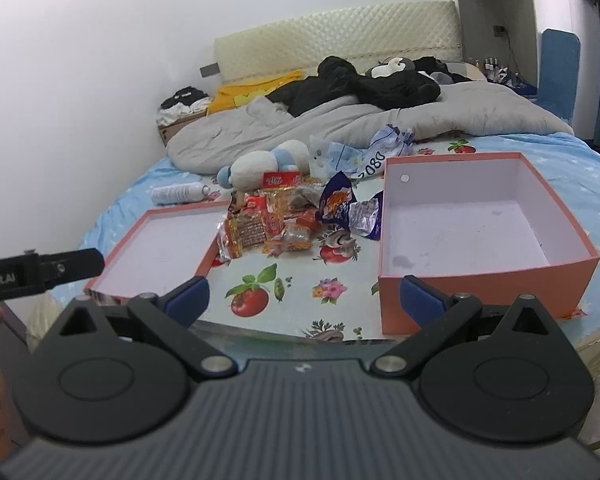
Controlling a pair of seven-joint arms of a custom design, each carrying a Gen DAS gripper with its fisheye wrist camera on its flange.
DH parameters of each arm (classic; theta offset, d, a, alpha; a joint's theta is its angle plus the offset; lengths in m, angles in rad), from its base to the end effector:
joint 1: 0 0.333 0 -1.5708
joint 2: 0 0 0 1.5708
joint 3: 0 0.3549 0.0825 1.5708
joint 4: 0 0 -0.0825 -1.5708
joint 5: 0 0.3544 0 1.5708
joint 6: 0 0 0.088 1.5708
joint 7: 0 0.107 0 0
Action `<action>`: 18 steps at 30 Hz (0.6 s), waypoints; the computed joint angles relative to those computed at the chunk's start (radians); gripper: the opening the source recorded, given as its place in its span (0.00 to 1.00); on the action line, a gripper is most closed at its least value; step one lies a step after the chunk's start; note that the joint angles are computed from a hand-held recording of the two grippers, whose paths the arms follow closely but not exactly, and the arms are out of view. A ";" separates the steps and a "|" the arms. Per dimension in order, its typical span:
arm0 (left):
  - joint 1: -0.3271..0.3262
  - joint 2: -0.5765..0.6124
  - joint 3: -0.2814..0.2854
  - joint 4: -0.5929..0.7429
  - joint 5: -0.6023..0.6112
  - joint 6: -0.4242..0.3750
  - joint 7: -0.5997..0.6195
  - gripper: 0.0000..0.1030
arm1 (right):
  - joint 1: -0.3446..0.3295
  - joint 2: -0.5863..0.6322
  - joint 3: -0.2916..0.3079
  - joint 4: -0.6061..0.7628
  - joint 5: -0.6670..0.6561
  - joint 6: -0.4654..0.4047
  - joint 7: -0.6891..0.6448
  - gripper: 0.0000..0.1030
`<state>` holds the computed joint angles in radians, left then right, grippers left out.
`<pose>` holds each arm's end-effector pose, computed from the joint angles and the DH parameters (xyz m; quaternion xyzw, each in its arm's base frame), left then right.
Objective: Organize snacks
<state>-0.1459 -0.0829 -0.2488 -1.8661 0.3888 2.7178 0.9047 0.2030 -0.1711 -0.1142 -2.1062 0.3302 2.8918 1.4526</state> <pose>0.5047 -0.2328 0.7022 -0.6207 0.6295 -0.3852 0.2649 0.5189 0.0217 0.6539 -0.5996 0.6496 -0.2421 0.3998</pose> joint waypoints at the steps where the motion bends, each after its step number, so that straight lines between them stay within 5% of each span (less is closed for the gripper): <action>1: 0.000 -0.001 0.001 -0.004 -0.003 0.000 0.001 1.00 | 0.005 -0.002 -0.004 -0.001 0.012 -0.004 -0.009 1.00; 18: -0.024 0.050 0.011 0.033 -0.022 -0.051 0.015 1.00 | -0.002 -0.001 -0.012 -0.008 0.033 -0.033 -0.011 1.00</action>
<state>-0.1697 -0.0328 -0.2380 -1.8326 0.3665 2.6664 0.9196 0.2005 -0.1720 -0.1258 -2.1143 0.3635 2.8585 1.4414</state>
